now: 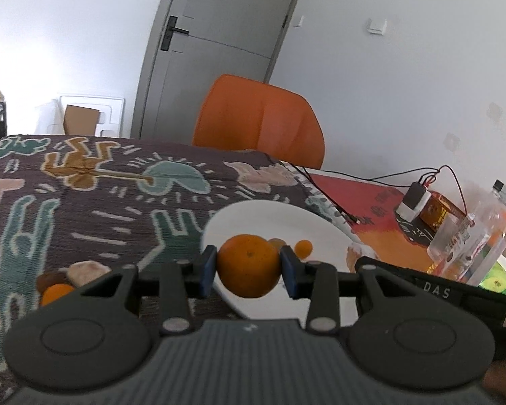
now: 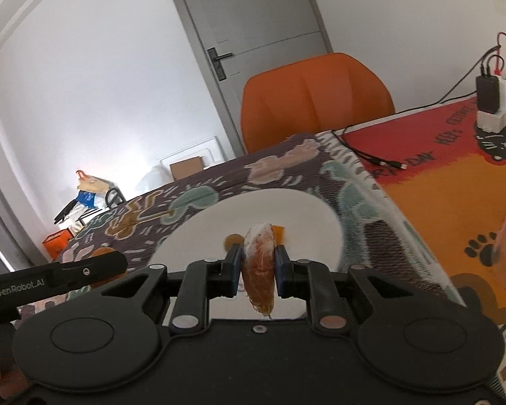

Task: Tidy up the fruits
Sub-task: 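Carry the tangerine and orange onto the white plate and open both tools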

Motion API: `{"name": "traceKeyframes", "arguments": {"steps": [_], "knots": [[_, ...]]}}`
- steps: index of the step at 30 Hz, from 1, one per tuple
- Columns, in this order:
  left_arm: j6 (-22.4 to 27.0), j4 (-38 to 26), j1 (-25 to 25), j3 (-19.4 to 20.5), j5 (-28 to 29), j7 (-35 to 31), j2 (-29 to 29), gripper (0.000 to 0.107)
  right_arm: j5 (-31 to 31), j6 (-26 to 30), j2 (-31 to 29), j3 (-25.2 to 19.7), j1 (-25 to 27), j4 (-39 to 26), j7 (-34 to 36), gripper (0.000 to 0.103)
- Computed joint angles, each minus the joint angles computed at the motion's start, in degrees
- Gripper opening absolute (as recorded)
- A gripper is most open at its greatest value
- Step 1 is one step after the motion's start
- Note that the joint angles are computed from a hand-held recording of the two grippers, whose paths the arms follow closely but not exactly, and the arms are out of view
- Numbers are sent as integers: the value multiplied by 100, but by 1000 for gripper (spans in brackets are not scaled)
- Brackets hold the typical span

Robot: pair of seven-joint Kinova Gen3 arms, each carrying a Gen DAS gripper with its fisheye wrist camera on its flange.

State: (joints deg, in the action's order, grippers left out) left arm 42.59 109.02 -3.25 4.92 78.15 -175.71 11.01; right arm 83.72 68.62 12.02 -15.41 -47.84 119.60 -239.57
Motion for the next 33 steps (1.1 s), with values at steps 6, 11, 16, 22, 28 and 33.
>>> {"name": "traceKeyframes", "arguments": {"steps": [6, 11, 16, 22, 28, 33], "knots": [[-234, -71, 200, 119, -89, 107, 74, 39, 52, -46, -53, 30, 115, 177, -149, 19], [-375, -129, 314, 214, -206, 207, 149, 39, -8, 192, -26, -2, 82, 193, -140, 36], [-415, -160, 376, 288, -336, 288, 167, 39, -26, 438, -86, -104, -86, 319, -398, 42], [-501, -41, 341, 246, -20, 156, 17, 57, -60, 478, -108, -190, -181, 399, -604, 43], [-524, 125, 230, 58, 279, -76, -177, 73, -76, 581, 12, -197, -292, 264, -555, 55], [-637, 312, 135, -137, 404, -180, -378, 86, -60, 670, 117, -181, -424, 114, -487, 74]]}}
